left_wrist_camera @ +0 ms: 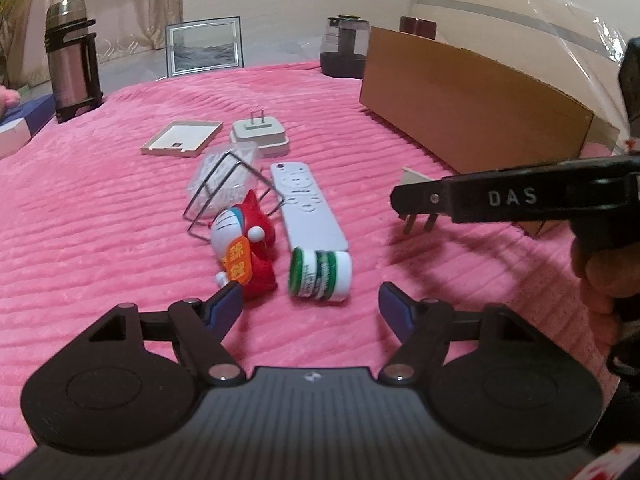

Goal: Organize rigid objects
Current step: 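Grasp the green-and-white pill bottle with the left tool while the right tool grasps the beige plug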

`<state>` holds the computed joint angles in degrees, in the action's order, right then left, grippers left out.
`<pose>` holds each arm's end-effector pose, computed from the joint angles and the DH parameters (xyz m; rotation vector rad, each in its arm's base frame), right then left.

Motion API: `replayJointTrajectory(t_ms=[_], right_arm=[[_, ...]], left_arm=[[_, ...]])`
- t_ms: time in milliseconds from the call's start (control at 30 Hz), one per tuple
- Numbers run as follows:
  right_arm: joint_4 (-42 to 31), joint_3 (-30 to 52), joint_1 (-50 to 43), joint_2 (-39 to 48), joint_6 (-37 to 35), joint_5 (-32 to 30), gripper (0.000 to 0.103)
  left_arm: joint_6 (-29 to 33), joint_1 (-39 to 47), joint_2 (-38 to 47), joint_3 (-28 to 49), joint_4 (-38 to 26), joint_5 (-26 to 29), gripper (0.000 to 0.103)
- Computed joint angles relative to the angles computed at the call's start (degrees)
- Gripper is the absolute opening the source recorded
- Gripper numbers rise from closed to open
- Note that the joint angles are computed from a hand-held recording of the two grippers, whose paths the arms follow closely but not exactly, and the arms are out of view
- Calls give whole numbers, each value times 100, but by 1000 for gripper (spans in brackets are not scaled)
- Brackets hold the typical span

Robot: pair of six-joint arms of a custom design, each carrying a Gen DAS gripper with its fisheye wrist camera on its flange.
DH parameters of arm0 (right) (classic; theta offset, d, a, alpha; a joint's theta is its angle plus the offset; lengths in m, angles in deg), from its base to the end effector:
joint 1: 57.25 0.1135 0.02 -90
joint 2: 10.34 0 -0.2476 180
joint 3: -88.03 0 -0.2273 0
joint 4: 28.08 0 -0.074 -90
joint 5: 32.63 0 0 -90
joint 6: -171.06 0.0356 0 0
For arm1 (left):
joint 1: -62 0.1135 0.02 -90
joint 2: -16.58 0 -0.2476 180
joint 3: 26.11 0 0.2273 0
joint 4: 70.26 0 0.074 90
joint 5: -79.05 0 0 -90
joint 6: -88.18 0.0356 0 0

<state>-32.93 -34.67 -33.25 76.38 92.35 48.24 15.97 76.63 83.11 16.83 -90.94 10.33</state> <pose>0.2663 0.1247 0.1876 -0.3367 2.1823 0.5214 0.2030 0.0396 0.1748 0.2430 2.2701 -0.1427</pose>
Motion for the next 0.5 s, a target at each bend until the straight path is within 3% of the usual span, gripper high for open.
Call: replayJointTrajectory(t_ms=[200,267,500], right_arm=[[-3,-184,-41,-214,-111,150,50],[-14,-216,-51,-251,-121,156,50],[-55,-215,-80,-269,-168,122,50]], left_arm=[[-108,-565,45,-51,272,-554,54],[-119,-707,114,-67,384,-751,44],[-204,-912,232,-123,675,-1098,36]])
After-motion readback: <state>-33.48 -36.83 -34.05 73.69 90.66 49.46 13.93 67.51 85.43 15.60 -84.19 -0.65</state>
